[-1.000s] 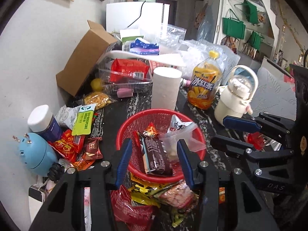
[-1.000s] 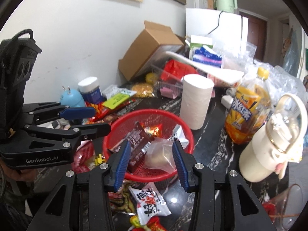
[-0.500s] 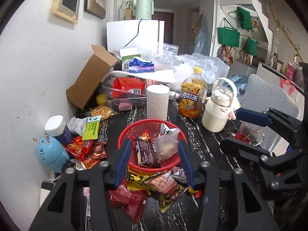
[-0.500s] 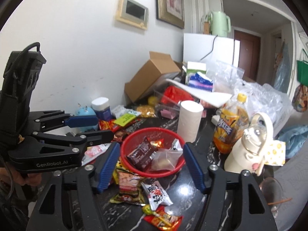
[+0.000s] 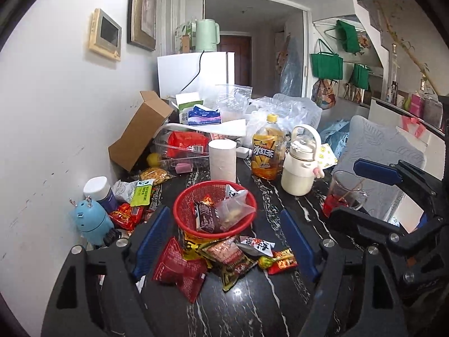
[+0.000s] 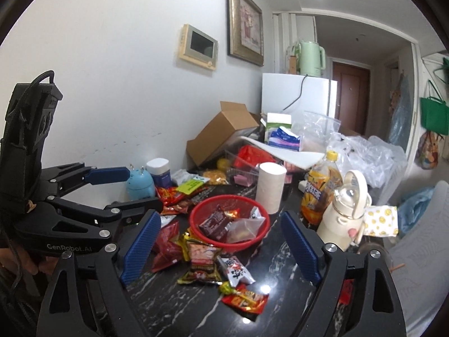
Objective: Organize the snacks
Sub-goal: 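Move both grippers back from the basket toward the snack pile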
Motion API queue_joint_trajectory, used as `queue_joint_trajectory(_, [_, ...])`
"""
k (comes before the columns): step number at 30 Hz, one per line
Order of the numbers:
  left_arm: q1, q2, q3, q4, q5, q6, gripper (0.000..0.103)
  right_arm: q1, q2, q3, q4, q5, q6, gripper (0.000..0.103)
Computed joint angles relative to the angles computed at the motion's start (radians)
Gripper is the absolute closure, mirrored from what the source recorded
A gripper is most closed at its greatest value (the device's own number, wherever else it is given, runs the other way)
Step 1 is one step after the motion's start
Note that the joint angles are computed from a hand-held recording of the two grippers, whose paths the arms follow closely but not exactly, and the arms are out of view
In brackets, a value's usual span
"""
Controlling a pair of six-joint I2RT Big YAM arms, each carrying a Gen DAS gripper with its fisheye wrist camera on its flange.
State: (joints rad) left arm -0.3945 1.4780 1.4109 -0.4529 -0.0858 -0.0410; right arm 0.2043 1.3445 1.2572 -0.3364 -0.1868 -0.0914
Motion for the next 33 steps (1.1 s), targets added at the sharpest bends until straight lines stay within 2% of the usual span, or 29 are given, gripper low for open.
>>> queue_joint_trajectory(9, [-0.032,-0.065,-0.113,0.027,0.009,-0.010,0.022,0.002,-0.093,-0.116,0.022,0.002,0.041,0.014])
queue_joint_trajectory(16, [-0.036,-0.088,-0.193,0.028,0.053,-0.055,0.022,0.011,-0.125,-0.197,0.016,0.017,0.075,0.014])
queue_joint_trajectory(25, [-0.016,-0.078,-0.276,0.044,0.107,-0.115,0.022,0.022,-0.097,-0.248,0.001,0.021,0.133,0.014])
queue_joint_trajectory(33, [0.026,-0.033,-0.287,0.058,0.135,-0.156,0.022,0.025,-0.015,-0.237,-0.014,0.018,0.182,0.014])
